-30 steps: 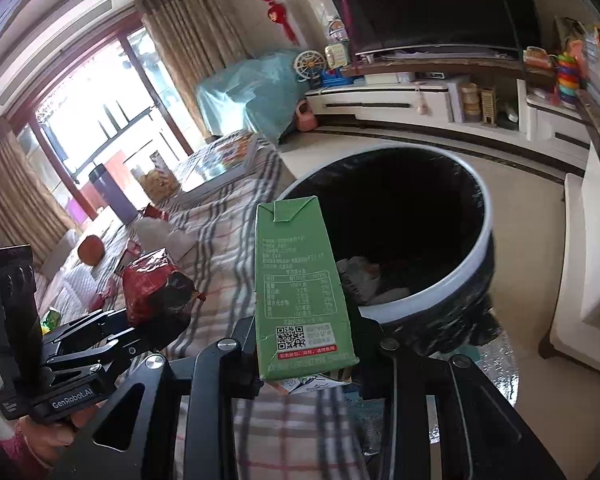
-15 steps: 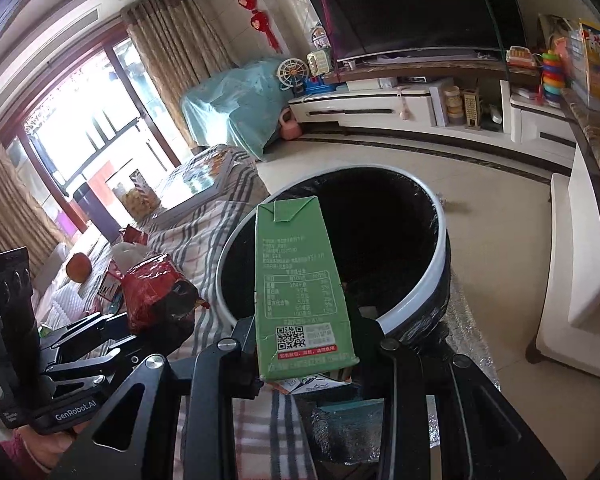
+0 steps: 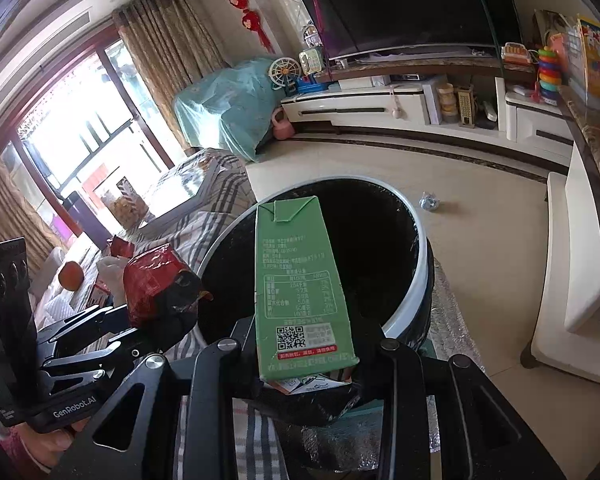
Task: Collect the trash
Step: 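Open the left gripper to drop the red bag while the right gripper releases the green carton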
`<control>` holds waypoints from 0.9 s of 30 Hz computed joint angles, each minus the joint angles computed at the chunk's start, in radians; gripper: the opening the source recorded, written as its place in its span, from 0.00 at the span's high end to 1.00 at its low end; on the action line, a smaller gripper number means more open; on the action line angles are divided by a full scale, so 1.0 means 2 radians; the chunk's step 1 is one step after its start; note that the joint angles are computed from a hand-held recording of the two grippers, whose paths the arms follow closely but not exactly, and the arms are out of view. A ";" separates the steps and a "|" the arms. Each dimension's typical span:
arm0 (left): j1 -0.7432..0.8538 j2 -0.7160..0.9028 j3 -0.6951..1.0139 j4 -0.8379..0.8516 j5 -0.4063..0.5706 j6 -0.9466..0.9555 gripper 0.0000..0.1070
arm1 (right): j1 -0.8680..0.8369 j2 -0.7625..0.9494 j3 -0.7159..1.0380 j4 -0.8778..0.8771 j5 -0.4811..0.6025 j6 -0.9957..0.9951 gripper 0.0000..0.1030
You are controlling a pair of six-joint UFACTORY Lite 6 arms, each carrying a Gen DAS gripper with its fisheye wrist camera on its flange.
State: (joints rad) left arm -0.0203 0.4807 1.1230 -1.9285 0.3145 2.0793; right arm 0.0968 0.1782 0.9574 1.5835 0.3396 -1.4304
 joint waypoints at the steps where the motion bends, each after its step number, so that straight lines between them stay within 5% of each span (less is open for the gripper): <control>1: -0.003 0.005 0.007 -0.002 -0.005 0.001 0.60 | -0.001 0.004 0.005 -0.004 -0.001 0.003 0.69; 21: -0.017 0.061 0.085 0.091 -0.029 -0.100 0.60 | -0.004 0.065 0.076 -0.071 -0.004 0.065 0.68; 27: -0.020 0.070 0.105 0.145 -0.038 -0.158 0.46 | -0.002 0.077 0.099 -0.091 -0.016 0.089 0.65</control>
